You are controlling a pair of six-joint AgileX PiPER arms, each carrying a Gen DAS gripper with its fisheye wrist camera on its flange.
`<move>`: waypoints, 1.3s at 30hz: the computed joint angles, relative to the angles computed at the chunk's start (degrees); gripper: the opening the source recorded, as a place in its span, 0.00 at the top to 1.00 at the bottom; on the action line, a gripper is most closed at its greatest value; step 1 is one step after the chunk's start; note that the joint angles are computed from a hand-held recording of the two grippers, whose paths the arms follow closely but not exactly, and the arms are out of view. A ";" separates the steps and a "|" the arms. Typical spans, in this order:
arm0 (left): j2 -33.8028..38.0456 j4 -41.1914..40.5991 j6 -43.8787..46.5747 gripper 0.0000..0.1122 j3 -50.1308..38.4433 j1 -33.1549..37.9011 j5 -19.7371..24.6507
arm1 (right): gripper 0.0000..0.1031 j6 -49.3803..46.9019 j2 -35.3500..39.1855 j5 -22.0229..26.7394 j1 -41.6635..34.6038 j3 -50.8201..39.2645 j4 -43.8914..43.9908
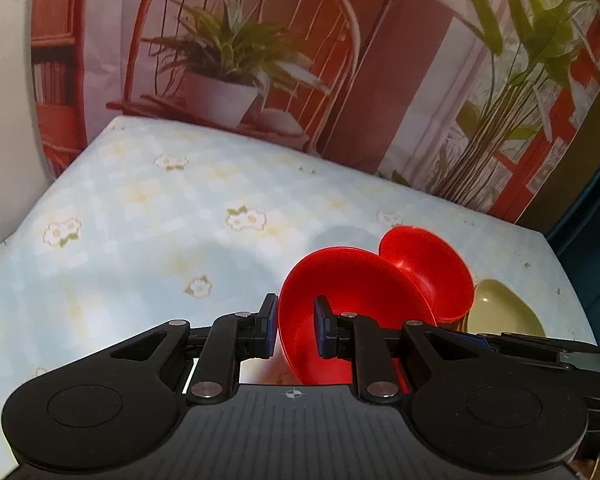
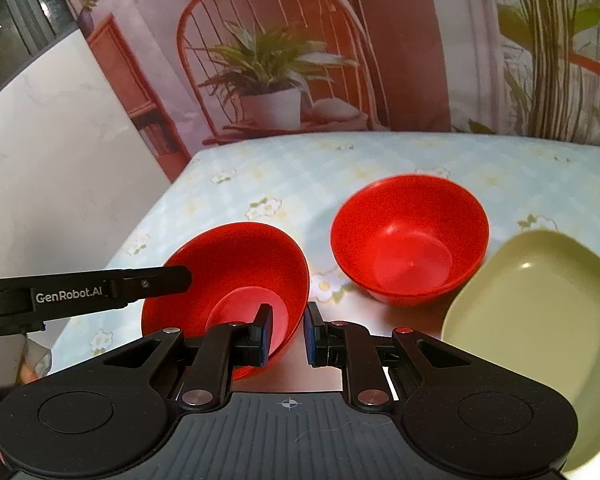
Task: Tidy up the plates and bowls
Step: 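Lift the red bowls with both tools and lower them into the third red bowl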
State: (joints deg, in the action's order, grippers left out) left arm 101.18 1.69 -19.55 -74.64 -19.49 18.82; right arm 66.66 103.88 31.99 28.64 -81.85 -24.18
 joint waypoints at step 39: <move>25.34 -8.31 10.49 0.82 -40.69 -4.98 18.43 | 0.84 -15.54 -2.26 -3.42 -17.00 4.27 8.70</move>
State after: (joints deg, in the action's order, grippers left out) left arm 126.52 -6.62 -9.07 -115.34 -24.47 37.25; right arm 51.12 101.62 28.58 11.64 -77.58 -15.48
